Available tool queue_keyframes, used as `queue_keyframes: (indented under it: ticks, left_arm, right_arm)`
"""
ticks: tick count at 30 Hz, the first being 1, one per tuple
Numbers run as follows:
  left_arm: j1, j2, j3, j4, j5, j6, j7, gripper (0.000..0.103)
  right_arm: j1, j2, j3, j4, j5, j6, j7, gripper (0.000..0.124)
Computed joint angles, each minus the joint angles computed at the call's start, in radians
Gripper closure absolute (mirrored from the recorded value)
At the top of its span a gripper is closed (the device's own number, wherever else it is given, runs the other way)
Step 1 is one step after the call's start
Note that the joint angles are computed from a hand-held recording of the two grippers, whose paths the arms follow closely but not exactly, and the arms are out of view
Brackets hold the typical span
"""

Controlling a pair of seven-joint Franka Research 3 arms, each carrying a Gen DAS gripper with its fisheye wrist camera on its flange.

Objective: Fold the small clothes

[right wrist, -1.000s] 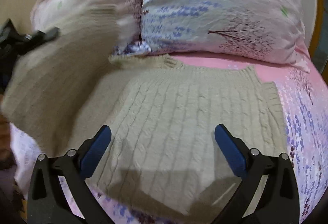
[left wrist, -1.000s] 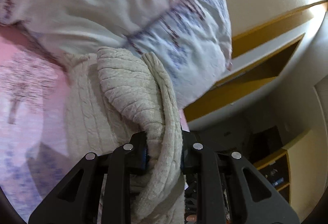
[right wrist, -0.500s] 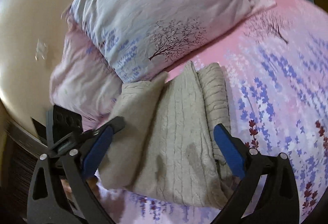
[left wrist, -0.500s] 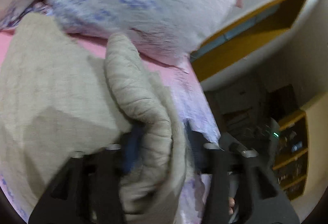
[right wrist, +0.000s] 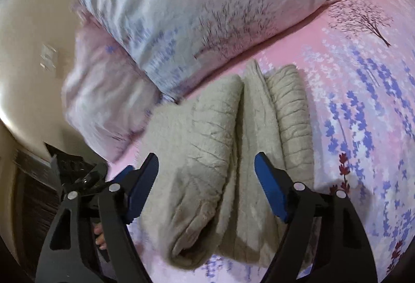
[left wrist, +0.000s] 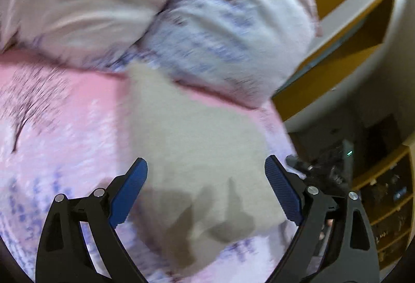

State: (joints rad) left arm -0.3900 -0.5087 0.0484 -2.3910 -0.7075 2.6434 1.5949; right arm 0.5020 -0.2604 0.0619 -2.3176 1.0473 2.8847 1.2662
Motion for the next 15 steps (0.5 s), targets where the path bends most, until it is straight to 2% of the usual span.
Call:
queue_keyframes:
  ticks: [2,4,5,7,10,12,13,15]
  left_arm:
    - [0.028,-0.005,-0.012,-0.011,0.036,-0.028,-0.039,0.01]
    - [0.039,0.005,-0.018,-0.019,0.054,-0.038,-0.06,0.01]
    - [0.037,0.0,-0.013,-0.029,0.053,-0.046,-0.057,0.01]
    - [0.026,0.018,-0.006,-0.021,0.042,-0.066,-0.044,0.01]
    - [0.022,0.038,-0.017,-0.011,0.027,-0.066,-0.017,0.01]
    - [0.014,0.042,-0.014,-0.009,0.005,-0.064,0.007,0.01]
    - [0.015,0.047,-0.018,-0.004,-0.004,-0.063,0.006,0.01]
    - [0.02,0.049,-0.022,-0.002,-0.014,-0.063,0.008,0.011]
  right_arm:
    - [-0.024,0.029,0.018,0.021,-0.077,-0.021,0.071,0.054]
    - [-0.019,0.048,0.012,0.04,-0.077,-0.053,0.064,0.067]
    - [-0.03,0.06,0.024,0.052,-0.126,-0.074,0.097,0.07]
    - [-0.046,0.067,0.046,0.055,-0.213,-0.077,0.154,0.07]
    - [-0.025,0.071,0.028,0.063,-0.156,-0.078,0.118,0.072]
    - [-0.02,0.082,0.016,0.075,-0.099,-0.085,0.088,0.088]
    - [-0.018,0.09,0.011,0.082,-0.069,-0.095,0.067,0.1]
    - [-0.02,0.091,0.018,0.083,-0.044,-0.082,0.03,0.104]
